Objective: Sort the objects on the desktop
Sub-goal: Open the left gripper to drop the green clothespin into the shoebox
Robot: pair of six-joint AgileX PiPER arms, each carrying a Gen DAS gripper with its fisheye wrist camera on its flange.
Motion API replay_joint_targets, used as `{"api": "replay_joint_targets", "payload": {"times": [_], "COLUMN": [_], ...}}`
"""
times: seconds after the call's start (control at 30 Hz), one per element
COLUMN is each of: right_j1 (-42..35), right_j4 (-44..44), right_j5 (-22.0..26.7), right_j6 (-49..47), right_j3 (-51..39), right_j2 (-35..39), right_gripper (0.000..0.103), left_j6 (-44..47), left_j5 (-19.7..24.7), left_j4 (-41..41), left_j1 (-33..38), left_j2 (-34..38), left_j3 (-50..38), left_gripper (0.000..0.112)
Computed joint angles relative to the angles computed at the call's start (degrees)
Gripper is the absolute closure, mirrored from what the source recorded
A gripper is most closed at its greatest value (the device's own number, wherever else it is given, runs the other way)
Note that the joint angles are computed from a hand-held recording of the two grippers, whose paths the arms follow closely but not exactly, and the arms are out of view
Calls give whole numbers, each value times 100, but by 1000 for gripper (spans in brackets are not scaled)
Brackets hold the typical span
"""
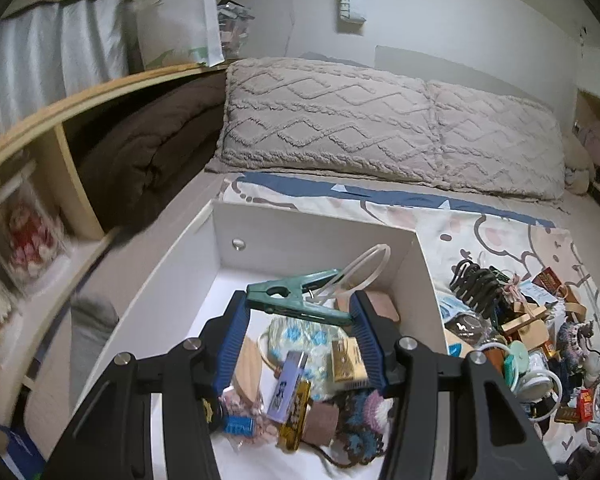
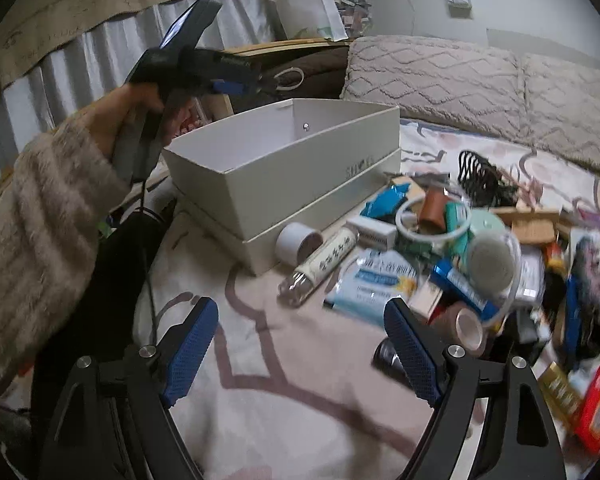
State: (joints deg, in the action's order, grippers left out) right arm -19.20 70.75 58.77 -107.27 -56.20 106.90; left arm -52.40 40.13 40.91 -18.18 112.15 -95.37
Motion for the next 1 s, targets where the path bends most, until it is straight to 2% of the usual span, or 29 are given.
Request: {"api": "replay_joint_targets", "payload": {"times": [0.1,0.2,0.3,0.53,0.67,0.7,0.73,0.8,0.87,1.0], "right_j1": [-113,-86,-49,-174,-181,-175,-172,-174,-156,-114], "right_j4": [27,179,192,60,26,17,19,-1,5,12], "right_j5": [248,64,-80,230,251,248,244,263,236,166], "right_j6": [-218,-701,-857,-623,-568,-558,-562,-552,-551,-522], "right_j3": [100,312,373,124,83,73,71,59,53,39], "right_j2": [207,323,452,720,789,803,810,816,829,849], "right_gripper": [18,18,18,18,18,18,18,18,18,18], "left_j6": [505,877,1117,1608,1521,1496,1409,1153,1042,1011], "left_j5": [523,1036,1310,1966,2026,2017,2000,1729,1535,1527], "left_j4": [-164,-199,-376,-839,-1226,-1324,-1330,-1185,-1035,-743], "left_j1": [-73,-88,9,269,474,522,546,522,476,335], "left_j2": [419,896,1260,2059,2210,2211,2189,1972,1799,1698], "left_j3": [-813,-1640,-2213,-3381,-3545,-3534,-3472,-3031,-2703,-2490], "left_gripper": [61,61,61,61,60,53,32,17,17,17]}}
